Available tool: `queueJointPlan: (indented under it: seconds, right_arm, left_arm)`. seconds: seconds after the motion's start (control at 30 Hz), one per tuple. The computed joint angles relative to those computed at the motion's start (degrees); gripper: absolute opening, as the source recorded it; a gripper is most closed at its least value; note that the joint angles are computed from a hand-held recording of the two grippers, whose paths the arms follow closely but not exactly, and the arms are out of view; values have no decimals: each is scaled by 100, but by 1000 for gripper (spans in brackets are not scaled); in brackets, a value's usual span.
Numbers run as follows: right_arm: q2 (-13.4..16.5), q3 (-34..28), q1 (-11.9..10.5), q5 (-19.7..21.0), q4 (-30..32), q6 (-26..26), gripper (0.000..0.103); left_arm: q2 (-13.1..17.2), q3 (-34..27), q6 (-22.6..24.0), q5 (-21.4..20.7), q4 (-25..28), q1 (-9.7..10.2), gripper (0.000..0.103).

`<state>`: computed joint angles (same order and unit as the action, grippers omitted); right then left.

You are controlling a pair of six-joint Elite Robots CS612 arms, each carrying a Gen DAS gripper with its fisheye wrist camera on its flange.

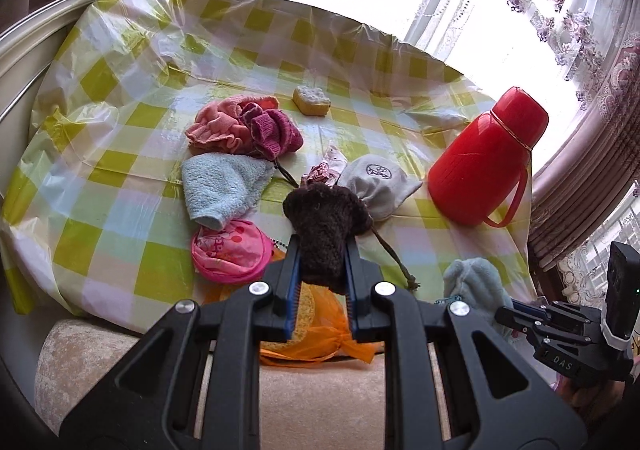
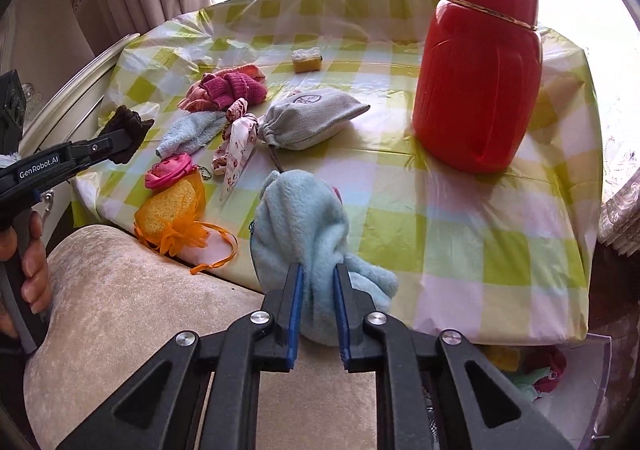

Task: Organize soft objects
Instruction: 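Carry brown knit piece into white box while right tool drops blue fuzzy item there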

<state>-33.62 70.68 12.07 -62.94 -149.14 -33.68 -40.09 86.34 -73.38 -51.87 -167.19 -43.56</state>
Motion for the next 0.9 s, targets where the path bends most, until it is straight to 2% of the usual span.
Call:
queueJointPlan:
  seconds: [0.23, 0.43, 0.63, 0.9]
  right_arm:
    - [-212, 370, -310, -92, -642, 545, 16]
    - [-412, 759, -575, -296, -916, 771, 16]
    - [-572, 1138, -791, -560, -904, 838, 16]
    - [-730, 1559, -1032, -661, -725, 969, 16]
  left_arm:
    - [259, -546, 806, -443, -361, -84, 22]
    - [583, -1256, 1683, -1060, -477, -161, 22]
    - [903, -1938, 2323, -1990, -386, -218, 22]
    - [1268, -2755, 2988, -3242, 210, -290, 23]
